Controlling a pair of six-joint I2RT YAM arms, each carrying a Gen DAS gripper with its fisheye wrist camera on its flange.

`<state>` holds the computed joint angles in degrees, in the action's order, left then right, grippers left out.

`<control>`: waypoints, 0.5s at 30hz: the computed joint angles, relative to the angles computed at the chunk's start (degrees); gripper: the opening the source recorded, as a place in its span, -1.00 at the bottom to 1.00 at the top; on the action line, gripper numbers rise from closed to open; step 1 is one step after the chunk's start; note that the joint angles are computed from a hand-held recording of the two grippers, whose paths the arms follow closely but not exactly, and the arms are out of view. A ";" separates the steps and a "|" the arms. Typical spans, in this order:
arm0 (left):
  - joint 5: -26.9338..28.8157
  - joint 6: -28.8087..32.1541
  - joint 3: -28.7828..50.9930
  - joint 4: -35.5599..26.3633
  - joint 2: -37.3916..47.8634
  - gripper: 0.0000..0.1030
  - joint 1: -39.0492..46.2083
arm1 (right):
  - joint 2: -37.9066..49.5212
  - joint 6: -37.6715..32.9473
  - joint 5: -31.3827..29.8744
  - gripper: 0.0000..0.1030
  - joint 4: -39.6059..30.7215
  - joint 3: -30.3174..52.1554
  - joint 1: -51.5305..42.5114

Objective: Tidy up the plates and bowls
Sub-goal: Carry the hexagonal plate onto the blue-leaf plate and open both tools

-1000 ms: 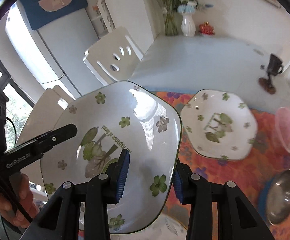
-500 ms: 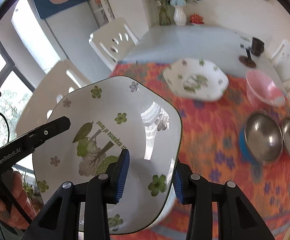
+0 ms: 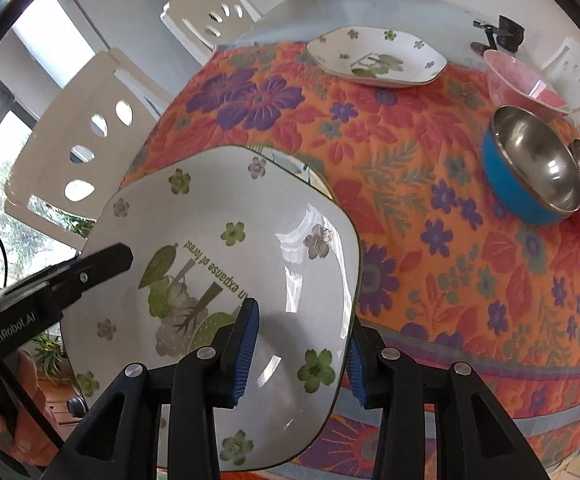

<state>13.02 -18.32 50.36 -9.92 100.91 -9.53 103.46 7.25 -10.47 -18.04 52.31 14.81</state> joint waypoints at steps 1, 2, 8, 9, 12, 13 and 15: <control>-0.43 0.56 0.16 0.21 0.36 -0.40 0.10 | 0.60 0.16 0.17 -0.24 0.46 0.04 0.38; -0.71 1.39 0.30 0.49 0.75 -0.40 0.33 | 1.18 0.41 0.33 -0.24 0.82 0.25 0.82; 0.98 4.14 2.84 0.97 5.47 -0.40 2.17 | 4.02 1.86 2.49 -0.24 1.44 2.43 2.62; 0.73 4.51 3.14 0.97 5.98 -0.40 2.11 | 4.69 1.96 3.01 -0.24 1.31 3.03 2.85; 0.59 5.27 3.76 1.24 7.13 -0.40 2.10 | 6.26 2.51 4.07 -0.24 1.15 4.32 3.18; 0.51 5.59 4.04 1.24 7.58 -0.40 2.11 | 6.42 2.65 4.19 -0.24 1.32 4.45 3.17; 0.55 6.13 4.48 1.24 8.40 -0.40 2.18 | 6.90 2.60 5.03 -0.24 1.14 5.10 3.41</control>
<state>13.57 -12.19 54.84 -8.68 109.30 -7.35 110.37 9.85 -5.44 -16.90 57.41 18.22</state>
